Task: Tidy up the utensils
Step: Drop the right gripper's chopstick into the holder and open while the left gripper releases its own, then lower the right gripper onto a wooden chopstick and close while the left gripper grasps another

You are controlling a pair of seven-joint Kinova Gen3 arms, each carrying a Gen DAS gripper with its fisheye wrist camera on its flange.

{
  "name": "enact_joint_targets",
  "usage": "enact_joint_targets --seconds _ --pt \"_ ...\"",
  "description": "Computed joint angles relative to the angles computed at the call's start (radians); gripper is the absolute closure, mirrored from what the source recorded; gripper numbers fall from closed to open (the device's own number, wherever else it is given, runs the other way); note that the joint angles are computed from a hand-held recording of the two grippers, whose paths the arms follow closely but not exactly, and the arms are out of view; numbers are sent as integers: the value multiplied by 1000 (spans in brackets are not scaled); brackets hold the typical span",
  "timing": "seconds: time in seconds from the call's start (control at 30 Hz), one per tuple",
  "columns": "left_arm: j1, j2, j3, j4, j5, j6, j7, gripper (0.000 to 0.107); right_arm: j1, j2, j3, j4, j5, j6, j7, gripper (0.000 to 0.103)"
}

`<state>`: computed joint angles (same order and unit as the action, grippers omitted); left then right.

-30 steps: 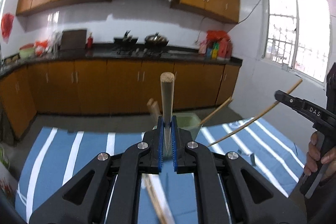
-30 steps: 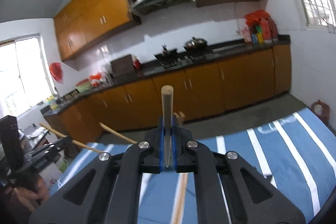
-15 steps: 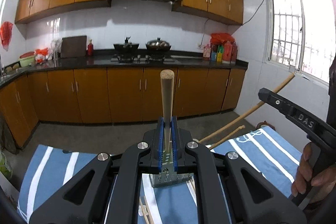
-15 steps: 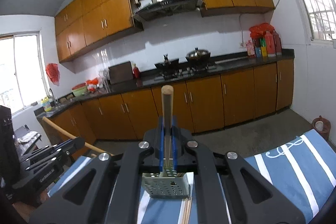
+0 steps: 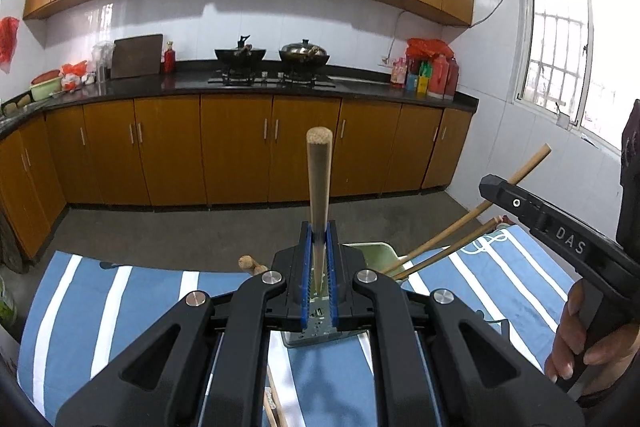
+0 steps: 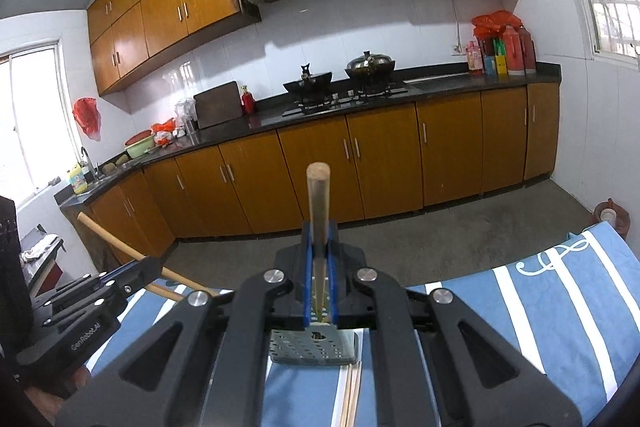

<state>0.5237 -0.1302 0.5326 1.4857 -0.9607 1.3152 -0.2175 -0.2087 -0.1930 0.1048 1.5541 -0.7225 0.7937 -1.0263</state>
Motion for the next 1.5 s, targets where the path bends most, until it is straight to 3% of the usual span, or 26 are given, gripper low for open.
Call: enact_joint_targets --seconds 0.13,0.5,0.7,0.77,0.83,0.9,1.03,1.3,1.5 --pt "0 -4 5 -1 -6 5 16 99 -6 -18 6 23 -10 -22 15 78" --pt "-17 -45 88 4 -51 82 93 99 -35 -136 99 110 -36 -38 73 78" --pt "-40 -85 180 73 -15 166 151 99 -39 -208 151 226 57 -33 52 74" --pt "-47 -90 199 112 36 190 172 96 -31 -198 159 261 101 2 32 74" --pt "-48 -95 208 151 83 203 195 83 -19 -179 155 292 131 33 17 74" --pt "-43 -103 204 203 145 193 230 79 -5 -145 148 320 154 84 9 74" --pt "-34 -122 183 285 252 146 287 79 22 -98 115 386 150 159 31 86" --pt "-76 -159 213 364 359 54 346 79 53 -94 -3 447 166 166 3 89" --pt "-108 -167 231 385 393 12 342 79 49 -75 -23 448 191 148 -18 90"
